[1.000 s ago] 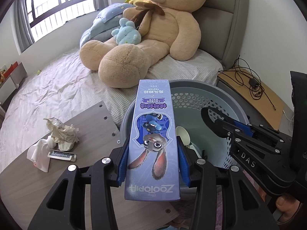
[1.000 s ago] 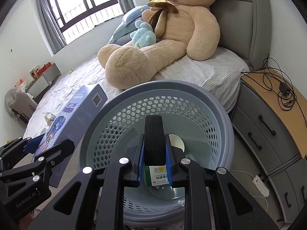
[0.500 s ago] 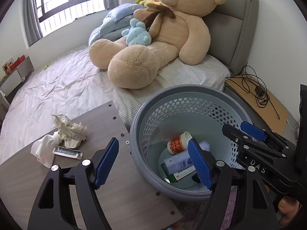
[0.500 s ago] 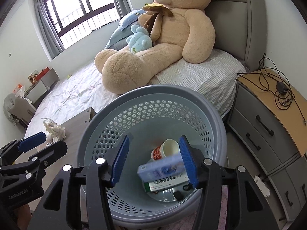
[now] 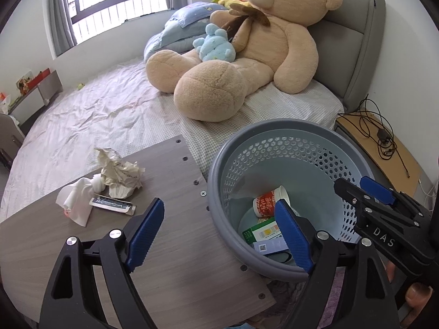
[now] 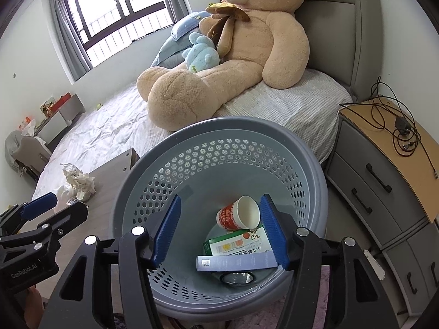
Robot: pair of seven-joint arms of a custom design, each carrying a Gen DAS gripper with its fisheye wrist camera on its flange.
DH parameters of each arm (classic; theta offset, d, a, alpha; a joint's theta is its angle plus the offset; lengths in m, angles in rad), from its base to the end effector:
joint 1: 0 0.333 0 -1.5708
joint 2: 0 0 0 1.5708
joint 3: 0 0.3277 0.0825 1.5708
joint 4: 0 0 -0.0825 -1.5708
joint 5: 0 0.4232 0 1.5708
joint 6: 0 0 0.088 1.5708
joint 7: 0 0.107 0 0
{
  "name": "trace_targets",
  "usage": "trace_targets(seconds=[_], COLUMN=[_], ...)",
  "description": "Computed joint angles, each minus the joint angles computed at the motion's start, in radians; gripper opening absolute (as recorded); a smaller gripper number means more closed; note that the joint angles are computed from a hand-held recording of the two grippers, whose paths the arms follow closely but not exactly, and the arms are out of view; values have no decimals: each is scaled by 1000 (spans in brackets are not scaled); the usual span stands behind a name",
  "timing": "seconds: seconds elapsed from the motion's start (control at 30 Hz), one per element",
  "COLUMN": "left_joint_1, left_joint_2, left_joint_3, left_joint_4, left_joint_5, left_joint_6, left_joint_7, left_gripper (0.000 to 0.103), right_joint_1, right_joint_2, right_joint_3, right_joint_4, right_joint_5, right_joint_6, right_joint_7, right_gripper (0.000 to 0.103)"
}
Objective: Collect trash
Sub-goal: 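Move both tools back over the table toward the crumpled paper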
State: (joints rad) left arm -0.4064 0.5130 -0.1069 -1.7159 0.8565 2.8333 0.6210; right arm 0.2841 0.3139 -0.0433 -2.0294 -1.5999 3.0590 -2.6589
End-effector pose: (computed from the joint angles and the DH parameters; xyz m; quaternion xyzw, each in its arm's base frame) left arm 0.6313 -0.3887 0.3362 -0.5636 0.7464 -0.2670 0.2323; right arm 0.5832 0.2253 0.3009 -0.5680 0.7236 -0.2050 0.3343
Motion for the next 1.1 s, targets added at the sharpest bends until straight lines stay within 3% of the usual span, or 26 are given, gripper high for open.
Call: trace_targets(seconds=[0.33,0.7,1.1], left_joint_1=[-5,24,116], left_joint_2=[-68,-181,-305], left_joint_3=[34,54,6], left_joint_4=[-85,-224,-365], left_joint_5=[77,264,459], left_joint_6=[28,50,32], left_joint_7=[-112,-345,-575], left_gripper=[86,87,87], right_joint_1=[10,43,82], right_joint_2=[-26,-46,-46], right_joint_3=[19,58,86], right_joint_4=[-11,-9,10], right_joint_5=[-40,-85,-56], right_joint_6=[-21,-46,-40], right_joint_7=[24,30,-23], right_gripper=[61,63,64])
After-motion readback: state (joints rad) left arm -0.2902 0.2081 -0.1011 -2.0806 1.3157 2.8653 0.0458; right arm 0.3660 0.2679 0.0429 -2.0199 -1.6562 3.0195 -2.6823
